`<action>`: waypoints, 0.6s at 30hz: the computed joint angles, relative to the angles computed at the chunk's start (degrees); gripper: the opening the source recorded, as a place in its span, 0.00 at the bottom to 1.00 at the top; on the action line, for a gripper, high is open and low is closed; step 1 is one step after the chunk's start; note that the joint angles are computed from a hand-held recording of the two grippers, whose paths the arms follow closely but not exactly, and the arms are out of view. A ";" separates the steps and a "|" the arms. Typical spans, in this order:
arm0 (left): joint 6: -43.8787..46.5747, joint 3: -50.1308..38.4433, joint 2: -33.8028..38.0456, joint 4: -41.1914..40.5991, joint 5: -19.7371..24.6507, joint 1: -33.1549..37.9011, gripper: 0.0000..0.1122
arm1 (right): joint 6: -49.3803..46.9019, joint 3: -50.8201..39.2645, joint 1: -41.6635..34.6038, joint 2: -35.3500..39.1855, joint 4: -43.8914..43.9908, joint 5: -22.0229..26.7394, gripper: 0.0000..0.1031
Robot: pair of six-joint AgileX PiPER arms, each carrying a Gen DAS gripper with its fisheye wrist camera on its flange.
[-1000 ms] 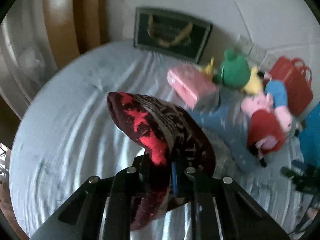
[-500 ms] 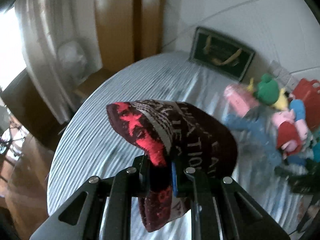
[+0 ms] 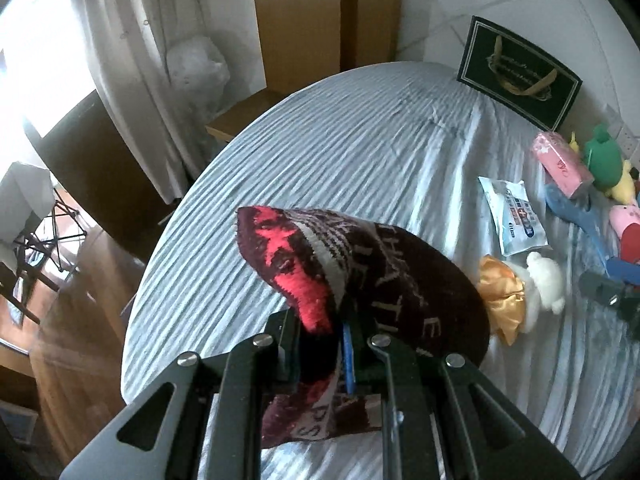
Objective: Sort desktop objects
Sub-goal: 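Grasp the dark red knit hat on the bed with the left tool, then grasp the white-and-yellow plush with the right tool while the left tool holds the hat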
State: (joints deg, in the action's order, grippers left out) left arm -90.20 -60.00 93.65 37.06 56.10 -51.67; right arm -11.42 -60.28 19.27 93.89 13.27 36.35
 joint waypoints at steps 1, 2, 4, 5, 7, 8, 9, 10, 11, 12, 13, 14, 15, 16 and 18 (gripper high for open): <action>0.09 0.57 0.09 0.13 -1.28 0.57 0.14 | 1.22 -0.12 1.18 0.98 -1.02 -0.23 0.96; -0.04 0.59 0.22 0.07 -1.52 0.48 0.14 | 1.56 -0.17 1.78 1.90 -0.96 -0.43 0.94; 0.04 1.06 0.36 0.27 -2.16 0.59 0.14 | 1.20 -0.53 2.40 3.66 0.51 -0.63 0.84; 0.22 0.73 0.65 0.12 -2.03 0.47 0.14 | 1.10 -0.59 2.59 4.31 1.21 -0.92 0.83; 0.54 0.21 1.27 0.05 -1.93 0.29 0.14 | 0.34 -1.19 2.80 5.93 2.86 -1.32 0.81; 0.88 -0.30 1.59 -0.30 -1.91 0.29 0.14 | 0.42 -1.69 3.00 6.99 3.11 -1.49 0.79; 0.90 -0.40 1.67 -0.48 -2.00 0.22 0.14 | 0.55 -2.12 3.30 7.80 3.31 -1.44 0.67; 0.69 -0.39 1.65 -0.52 -1.99 0.01 0.14 | -0.55 -2.08 3.29 8.49 4.96 -1.63 0.49; 0.71 -0.48 1.66 -0.61 -1.94 0.01 0.14 | -1.30 -2.00 3.25 8.76 6.10 -1.86 0.47; 0.68 -0.52 1.47 -0.69 -1.73 -0.01 0.14 | -0.32 -1.67 3.70 8.53 5.16 -2.61 0.47; 0.19 -0.45 1.14 -0.48 -1.59 -0.21 0.14 | 0.36 -1.29 4.10 8.08 4.37 -3.14 0.43; -0.52 -0.33 0.86 -0.02 -1.48 -0.55 0.14 | 0.99 -0.57 4.43 6.96 3.62 -3.85 0.41; -0.77 -0.58 0.50 0.39 -0.67 -1.03 0.14 | 1.07 -0.12 4.51 5.95 3.41 -4.19 0.36; -1.01 -0.89 0.28 0.83 0.06 -1.52 0.14 | 1.18 0.53 4.51 4.77 2.97 -4.72 0.34; -1.39 -1.49 -0.72 1.67 1.15 -2.58 0.14 | -0.03 2.05 4.13 1.34 3.66 -4.94 0.34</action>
State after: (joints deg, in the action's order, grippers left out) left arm -91.59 -61.49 92.94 38.73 57.25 -54.25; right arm -11.45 -58.23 23.39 95.23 16.93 31.41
